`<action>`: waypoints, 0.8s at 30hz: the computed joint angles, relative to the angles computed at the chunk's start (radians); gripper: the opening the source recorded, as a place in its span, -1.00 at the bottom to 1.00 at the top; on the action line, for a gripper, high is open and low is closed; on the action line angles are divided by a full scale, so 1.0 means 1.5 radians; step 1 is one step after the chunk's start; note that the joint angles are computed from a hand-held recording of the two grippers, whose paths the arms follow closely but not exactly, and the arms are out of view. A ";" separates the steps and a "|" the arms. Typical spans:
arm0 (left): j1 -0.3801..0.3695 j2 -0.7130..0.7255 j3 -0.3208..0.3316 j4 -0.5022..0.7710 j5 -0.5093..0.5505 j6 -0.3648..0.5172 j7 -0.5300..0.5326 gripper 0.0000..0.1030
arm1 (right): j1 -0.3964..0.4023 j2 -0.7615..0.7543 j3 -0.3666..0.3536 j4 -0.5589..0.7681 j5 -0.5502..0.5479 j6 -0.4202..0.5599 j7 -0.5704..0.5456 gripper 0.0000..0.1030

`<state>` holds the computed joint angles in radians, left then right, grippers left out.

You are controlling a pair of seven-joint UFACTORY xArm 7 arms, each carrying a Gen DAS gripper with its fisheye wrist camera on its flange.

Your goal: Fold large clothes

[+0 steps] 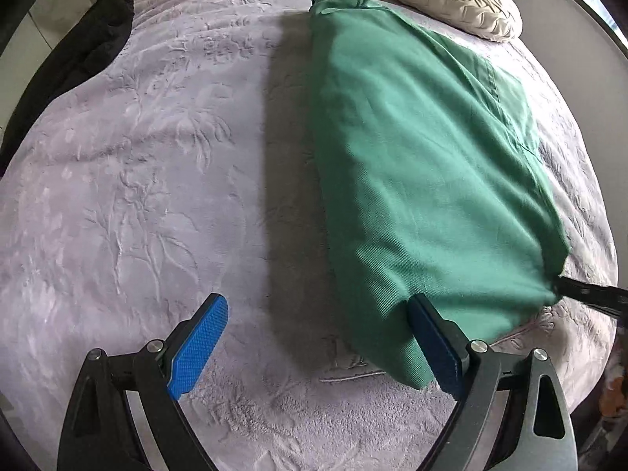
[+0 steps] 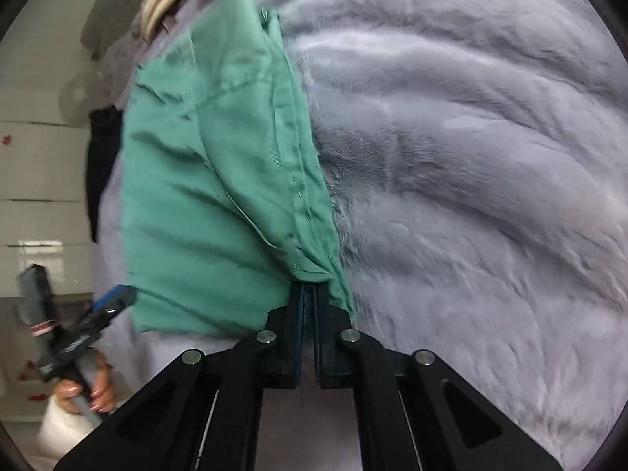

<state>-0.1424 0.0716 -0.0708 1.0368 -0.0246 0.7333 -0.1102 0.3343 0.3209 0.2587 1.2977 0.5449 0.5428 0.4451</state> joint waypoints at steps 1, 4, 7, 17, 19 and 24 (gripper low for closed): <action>0.000 0.001 0.001 0.001 0.001 0.002 -0.005 0.82 | 0.000 -0.013 -0.002 -0.009 -0.003 -0.003 0.001 -0.80; -0.002 0.001 0.001 0.004 0.004 0.009 -0.021 0.82 | -0.005 -0.036 -0.012 -0.010 -0.010 -0.009 -0.001 -0.80; -0.005 0.006 -0.001 0.010 0.013 0.014 -0.034 0.82 | -0.001 -0.032 -0.020 0.012 -0.054 -0.007 0.022 0.04; -0.007 0.020 0.001 0.032 0.025 0.020 -0.040 0.82 | -0.011 0.036 -0.011 0.076 -0.043 0.011 -0.001 0.29; -0.007 0.018 0.002 0.031 0.029 0.010 -0.049 0.82 | -0.010 0.043 -0.014 0.081 -0.048 0.013 0.007 0.35; -0.012 0.030 0.005 0.056 0.079 0.021 -0.085 1.00 | -0.014 0.054 -0.014 0.094 -0.052 0.006 0.007 0.66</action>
